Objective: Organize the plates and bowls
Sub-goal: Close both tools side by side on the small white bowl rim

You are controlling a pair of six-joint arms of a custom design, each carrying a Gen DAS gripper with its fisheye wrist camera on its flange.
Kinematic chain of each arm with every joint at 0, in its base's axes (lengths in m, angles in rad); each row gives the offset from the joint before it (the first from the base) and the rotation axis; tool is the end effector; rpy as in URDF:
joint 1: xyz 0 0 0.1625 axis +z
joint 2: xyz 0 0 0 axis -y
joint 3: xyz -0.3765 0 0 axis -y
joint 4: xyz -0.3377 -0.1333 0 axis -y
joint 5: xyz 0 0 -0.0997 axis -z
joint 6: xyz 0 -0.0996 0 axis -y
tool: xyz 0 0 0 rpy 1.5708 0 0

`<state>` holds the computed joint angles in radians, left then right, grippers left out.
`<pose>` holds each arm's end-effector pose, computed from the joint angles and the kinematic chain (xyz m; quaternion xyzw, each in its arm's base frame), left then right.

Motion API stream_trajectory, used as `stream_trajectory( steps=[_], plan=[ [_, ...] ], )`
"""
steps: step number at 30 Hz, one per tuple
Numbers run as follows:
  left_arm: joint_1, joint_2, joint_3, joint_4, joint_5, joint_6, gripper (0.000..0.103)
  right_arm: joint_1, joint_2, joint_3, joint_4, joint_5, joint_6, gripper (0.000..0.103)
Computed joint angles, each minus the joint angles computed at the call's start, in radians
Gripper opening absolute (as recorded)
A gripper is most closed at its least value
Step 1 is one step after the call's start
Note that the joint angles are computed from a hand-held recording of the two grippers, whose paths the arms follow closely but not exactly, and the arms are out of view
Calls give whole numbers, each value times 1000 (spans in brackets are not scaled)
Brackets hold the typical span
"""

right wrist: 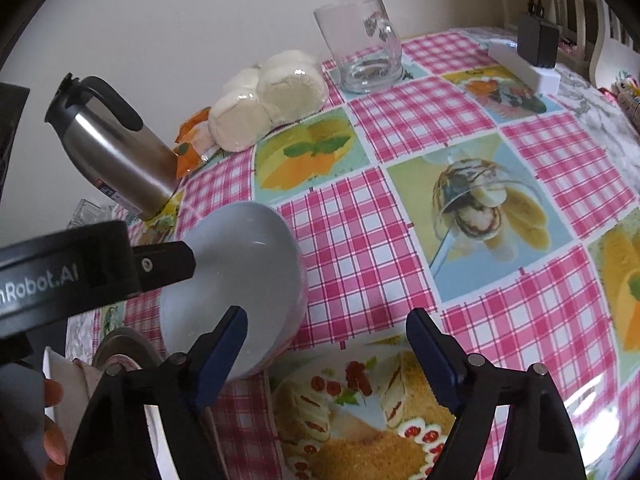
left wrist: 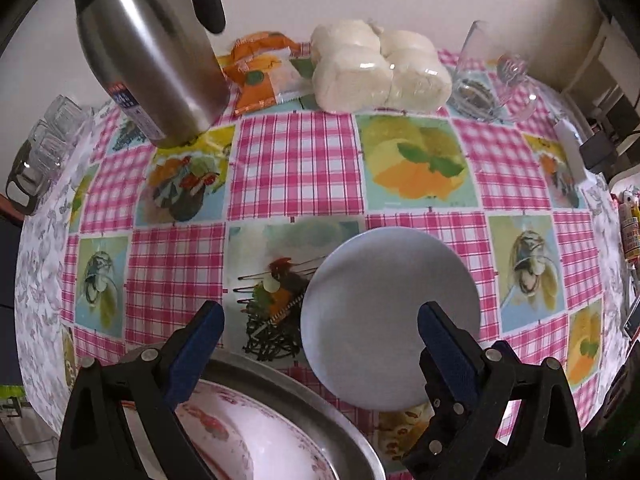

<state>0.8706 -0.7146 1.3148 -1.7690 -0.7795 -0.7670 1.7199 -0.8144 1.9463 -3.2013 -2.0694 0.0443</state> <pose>-0.2482 -0.6113 0.1151 0.0467 0.9062 -0.1160 0.4039 0.1636 -0.5127 0.1015 -0.0116 -0.9410 0.2611 0.2149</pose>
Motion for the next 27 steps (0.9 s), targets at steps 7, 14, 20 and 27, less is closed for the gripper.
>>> stream_trajectory(
  steps=[7,14,20,27],
  plan=[
    [26,47,-43,59,-8,-37,75,-30,14,-5,-1,50,13,70],
    [44,73,-59,79,-37,-61,49,-37,17,-8,-7,83,13,61],
    [46,76,-48,50,-44,-45,39,-48,10,5,-21,114,25,58],
    [42,50,8,-59,-39,-6,25,-80,-6,35,-47,232,32,31]
  ],
)
